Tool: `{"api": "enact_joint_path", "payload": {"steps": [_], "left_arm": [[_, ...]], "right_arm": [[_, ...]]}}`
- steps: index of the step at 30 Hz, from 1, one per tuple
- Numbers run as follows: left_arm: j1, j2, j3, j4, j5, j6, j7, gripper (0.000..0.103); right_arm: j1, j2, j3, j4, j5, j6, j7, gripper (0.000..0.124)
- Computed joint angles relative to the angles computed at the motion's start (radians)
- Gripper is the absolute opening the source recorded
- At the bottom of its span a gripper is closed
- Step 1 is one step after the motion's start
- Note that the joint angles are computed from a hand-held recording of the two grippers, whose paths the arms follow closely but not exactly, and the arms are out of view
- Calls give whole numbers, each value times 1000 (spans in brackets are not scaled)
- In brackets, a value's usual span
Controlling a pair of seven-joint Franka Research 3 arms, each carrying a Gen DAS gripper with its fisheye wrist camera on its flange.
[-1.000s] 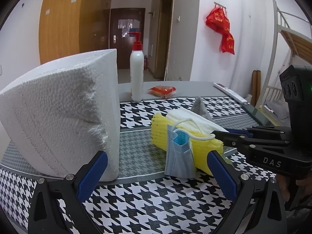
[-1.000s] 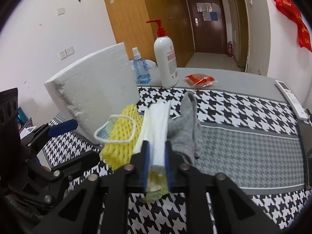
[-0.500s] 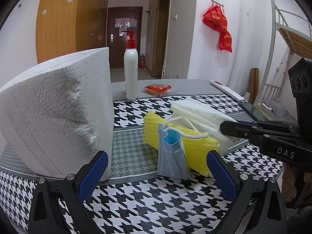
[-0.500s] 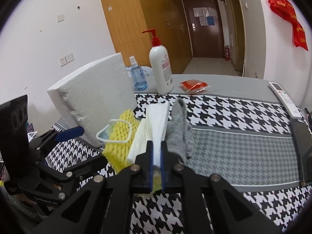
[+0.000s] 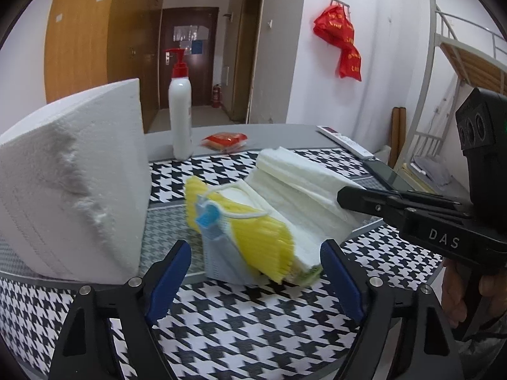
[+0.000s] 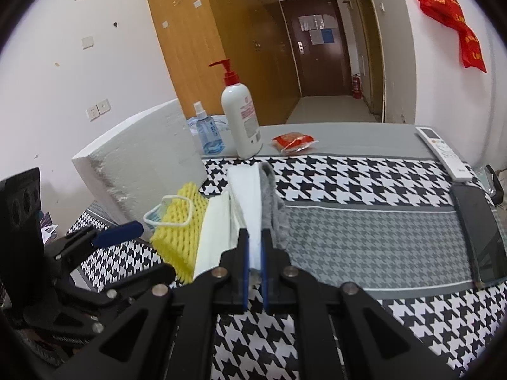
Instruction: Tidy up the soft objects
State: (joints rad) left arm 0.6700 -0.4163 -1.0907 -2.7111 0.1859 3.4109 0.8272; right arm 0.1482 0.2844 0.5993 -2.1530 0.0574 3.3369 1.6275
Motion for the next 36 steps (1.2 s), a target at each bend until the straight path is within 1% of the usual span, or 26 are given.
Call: {"api": "enact_joint_path", "payload": {"steps": [1, 3, 4, 6, 8, 11, 12, 13, 14, 15, 18, 19, 21, 24, 26, 27, 30, 32, 34, 36], "left_arm": [[-8, 23, 5, 10, 9, -5, 6, 76], [4, 23, -16, 22, 4, -20, 6, 71], [13, 26, -26, 28, 8, -22, 3, 68], [15, 40, -31, 40, 21, -32, 1, 63], [26, 32, -45, 48, 27, -37, -10, 62], [65, 3, -83, 58, 41, -42, -41, 56], [71, 2, -89, 64, 49, -50, -52, 55], [93, 7, -105, 72, 60, -55, -60, 53], [106, 12, -114, 79, 71, -63, -69, 50], [115, 13, -120, 84, 81, -69, -81, 44], [147, 4, -143, 98, 110, -90, -120, 39], [158, 5, -151, 105, 120, -99, -132, 34], [171, 2, -160, 114, 138, -120, -161, 29], [192, 4, -172, 123, 172, -132, -194, 21], [194, 2, -171, 125, 194, -134, -218, 18], [195, 3, -169, 125, 205, -129, -229, 15], [192, -8, -163, 125, 230, -130, -253, 11], [168, -12, -139, 113, 243, -99, -256, 11], [137, -26, -115, 99, 243, -70, -245, 11], [92, -22, -82, 87, 239, -50, -217, 11]], "right_arm": [[-4, -4, 2, -6, 1, 3, 3, 9], [-23, -11, 15, -19, -5, 9, 12, 9], [-21, -19, 8, -27, -6, 10, 18, 9], [-28, -31, 7, -43, -11, 16, 34, 9], [-47, -42, 18, -59, -29, 25, 57, 9], [-33, -60, -9, -79, -50, 31, 90, 9], [-52, -62, 4, -86, -69, 34, 107, 9], [-48, -67, -4, -91, -77, 37, 121, 9], [-43, -74, -14, -98, -85, 40, 133, 9], [-49, -81, -14, -106, -99, 44, 150, 9], [-37, -103, -43, -127, -125, 56, 191, 9], [-22, -111, -63, -134, -127, 59, 199, 9], [-2, -127, -93, -150, -138, 65, 223, 9], [38, -149, -144, -172, -151, 71, 252, 9], [87, -164, -196, -183, -138, 67, 252, 9], [105, -172, -216, -191, -136, 69, 257, 9], [163, -188, -276, -207, -117, 73, 255, 9], [203, -198, -313, -217, -87, 77, 237, 9], [252, -209, -352, -229, -28, 74, 195, 9], [281, -218, -374, -238, 16, 75, 165, 9]]}}
